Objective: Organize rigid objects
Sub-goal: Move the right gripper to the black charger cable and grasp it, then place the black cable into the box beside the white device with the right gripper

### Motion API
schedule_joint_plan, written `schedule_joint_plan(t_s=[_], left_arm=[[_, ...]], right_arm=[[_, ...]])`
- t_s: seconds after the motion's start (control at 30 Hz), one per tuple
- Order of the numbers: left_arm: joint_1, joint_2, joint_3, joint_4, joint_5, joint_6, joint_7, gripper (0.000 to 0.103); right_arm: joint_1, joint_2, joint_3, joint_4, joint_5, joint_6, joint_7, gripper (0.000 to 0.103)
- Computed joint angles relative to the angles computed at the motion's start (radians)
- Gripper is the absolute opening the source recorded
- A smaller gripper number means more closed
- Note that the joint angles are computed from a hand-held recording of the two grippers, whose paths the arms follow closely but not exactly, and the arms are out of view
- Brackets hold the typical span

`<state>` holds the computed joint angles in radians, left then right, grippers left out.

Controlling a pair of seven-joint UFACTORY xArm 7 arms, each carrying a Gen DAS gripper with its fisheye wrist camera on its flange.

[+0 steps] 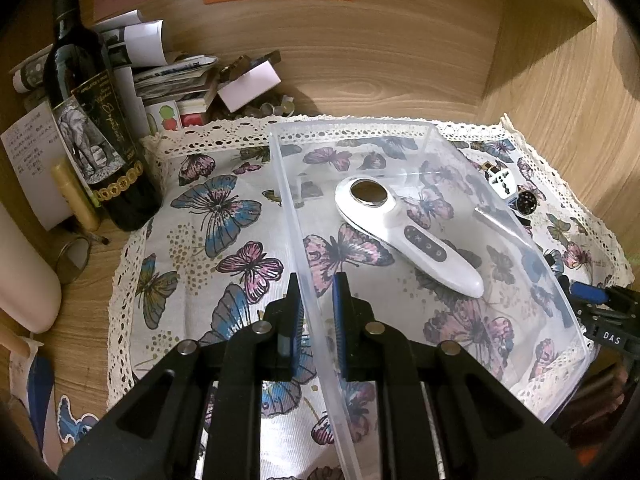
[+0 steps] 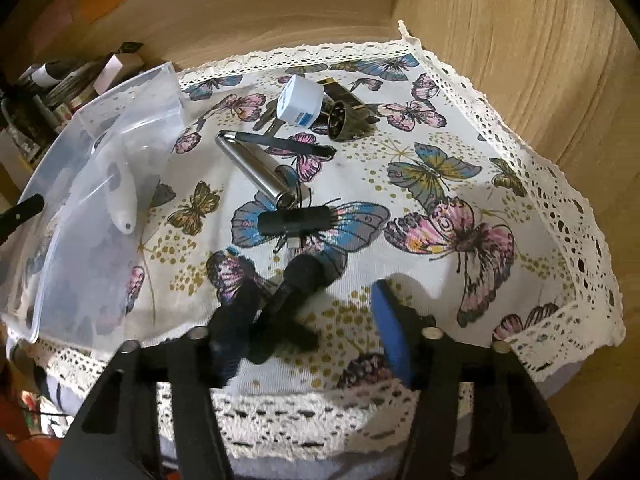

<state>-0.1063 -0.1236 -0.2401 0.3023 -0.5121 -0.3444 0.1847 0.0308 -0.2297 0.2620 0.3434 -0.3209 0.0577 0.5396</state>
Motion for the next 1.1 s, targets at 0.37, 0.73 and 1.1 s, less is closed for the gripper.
schedule_joint_plan(t_s=[0.37,0.73,1.1], left_arm=[[0.001,-0.002,0.003,-0.003,0.016,0.000,-0.017,0.013],[0.005,-0.006,-0.005,-0.001,0.012,0.003,-0.018,0.013],[0.010,-0.012,-0.003,-0.001,0.025,0.007,-0.028,0.013]], right_arm=[[-0.017,-0.043,0.024,0.010,-0.023,-0.020,-0.003,0.028],[-0.015,0.032,0.057,0.158,0.003,-0.116,-0.117,0.028],[0.372,0.175,-0.199,0.300,0.257,-0.152,-0.456,0.028]])
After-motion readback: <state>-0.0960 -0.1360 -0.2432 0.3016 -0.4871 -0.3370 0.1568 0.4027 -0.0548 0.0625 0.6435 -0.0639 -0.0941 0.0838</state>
